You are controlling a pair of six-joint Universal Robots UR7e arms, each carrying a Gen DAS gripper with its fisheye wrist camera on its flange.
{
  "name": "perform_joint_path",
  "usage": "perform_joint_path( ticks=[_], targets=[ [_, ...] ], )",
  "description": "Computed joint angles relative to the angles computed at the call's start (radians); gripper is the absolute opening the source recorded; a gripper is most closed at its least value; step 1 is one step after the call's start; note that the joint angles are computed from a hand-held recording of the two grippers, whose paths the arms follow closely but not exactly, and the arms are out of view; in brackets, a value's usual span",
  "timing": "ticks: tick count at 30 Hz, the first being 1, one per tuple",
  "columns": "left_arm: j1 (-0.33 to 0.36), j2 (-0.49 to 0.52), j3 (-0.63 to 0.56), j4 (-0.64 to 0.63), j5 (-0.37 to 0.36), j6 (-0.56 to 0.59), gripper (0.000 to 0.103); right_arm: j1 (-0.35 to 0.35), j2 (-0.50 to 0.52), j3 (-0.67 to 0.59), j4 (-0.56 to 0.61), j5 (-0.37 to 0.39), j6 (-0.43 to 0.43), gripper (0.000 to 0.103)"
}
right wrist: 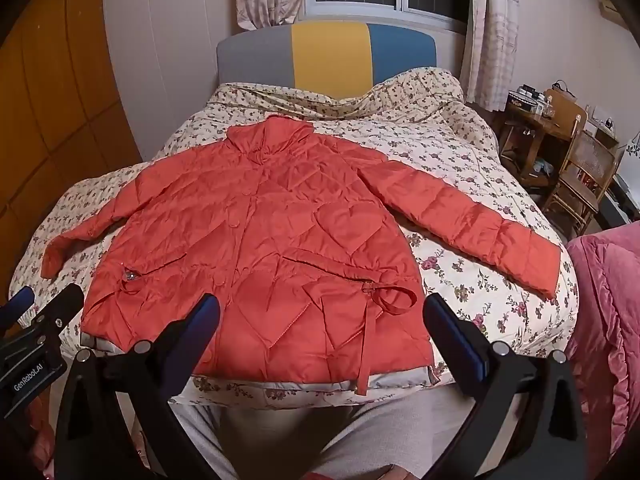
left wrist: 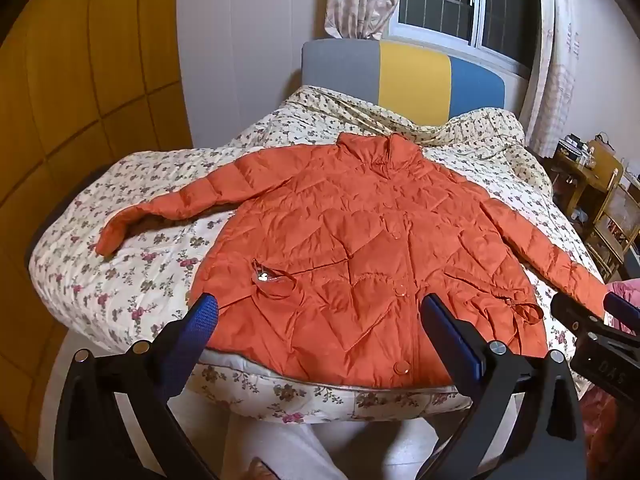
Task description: Fold large clothes
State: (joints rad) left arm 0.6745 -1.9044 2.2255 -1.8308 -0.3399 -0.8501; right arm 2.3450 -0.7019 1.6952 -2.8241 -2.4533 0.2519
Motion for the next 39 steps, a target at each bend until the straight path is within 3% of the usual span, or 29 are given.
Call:
perform_joint_path(
  ticks=[1,9,15,39],
  targets=[
    [0.003,0.001,-0.006,0.007,-0.012,-0.005,0.100,0.003,-0.003,0.014,-0.041,-0.003,-0.014,0.101],
    [-0.009,-0.015,0.010,-0.022,0.013,0.020,0.100,0.008,-0.014,0.011,-0.004,0.001,0.006,0.101],
    [-0.019,-0.002,0.008,0.015,0.008,-0.015,0.100,-0.004,-0.009,0.016,-0.012,0.012,0.011,0.101],
    [-0.012,-0.008,0.020,-0.022,-0.004,0.020,0.100,-0.011,-0.008,0.014,0.013,0.016,0.022,0.101]
  ],
)
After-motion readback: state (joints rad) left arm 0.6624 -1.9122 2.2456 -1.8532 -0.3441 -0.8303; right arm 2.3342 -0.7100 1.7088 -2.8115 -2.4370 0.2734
